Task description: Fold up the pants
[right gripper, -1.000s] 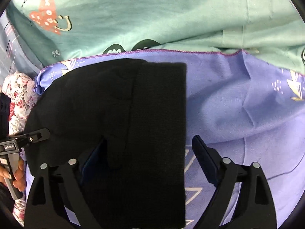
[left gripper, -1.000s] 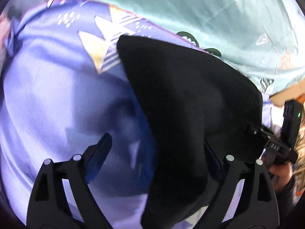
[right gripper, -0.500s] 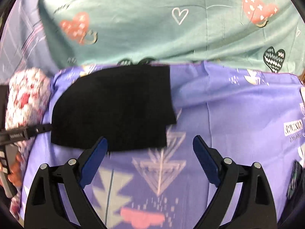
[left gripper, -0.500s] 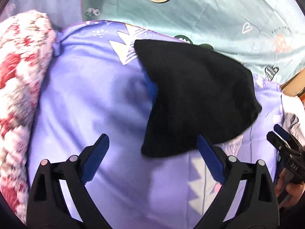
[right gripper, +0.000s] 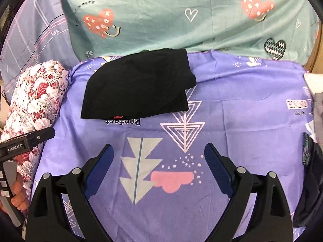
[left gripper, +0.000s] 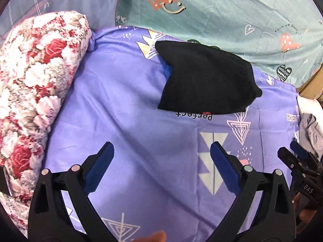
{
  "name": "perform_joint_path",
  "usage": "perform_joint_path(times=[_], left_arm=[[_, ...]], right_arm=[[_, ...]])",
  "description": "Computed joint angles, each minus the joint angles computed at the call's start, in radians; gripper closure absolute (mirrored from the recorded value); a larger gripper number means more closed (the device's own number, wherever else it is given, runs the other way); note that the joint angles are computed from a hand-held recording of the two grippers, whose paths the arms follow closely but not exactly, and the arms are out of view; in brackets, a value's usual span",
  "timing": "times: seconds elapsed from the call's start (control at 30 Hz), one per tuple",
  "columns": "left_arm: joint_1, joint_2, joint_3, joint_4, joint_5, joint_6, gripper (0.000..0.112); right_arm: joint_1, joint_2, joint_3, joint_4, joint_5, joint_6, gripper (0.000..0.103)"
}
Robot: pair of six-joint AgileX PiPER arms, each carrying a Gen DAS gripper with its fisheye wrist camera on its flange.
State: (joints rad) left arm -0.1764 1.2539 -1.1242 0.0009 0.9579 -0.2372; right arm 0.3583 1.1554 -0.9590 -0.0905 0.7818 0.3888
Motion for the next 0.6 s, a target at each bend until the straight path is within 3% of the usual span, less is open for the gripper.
perform_joint_path(times=[0.3,0.6], left_arm=[[-0.008,-0.149,0.064,-0.051,0.034,0.041,0.012],[-0.096,-0.205,0.109,0.059,0.085,-0.084,0.012]], right_arm=[[0.152,-0.086,0.003,-0.106,0.077,0.154,0.012],[0.234,-0.12,0.023,-0.158,0.133,0.254,0.012]])
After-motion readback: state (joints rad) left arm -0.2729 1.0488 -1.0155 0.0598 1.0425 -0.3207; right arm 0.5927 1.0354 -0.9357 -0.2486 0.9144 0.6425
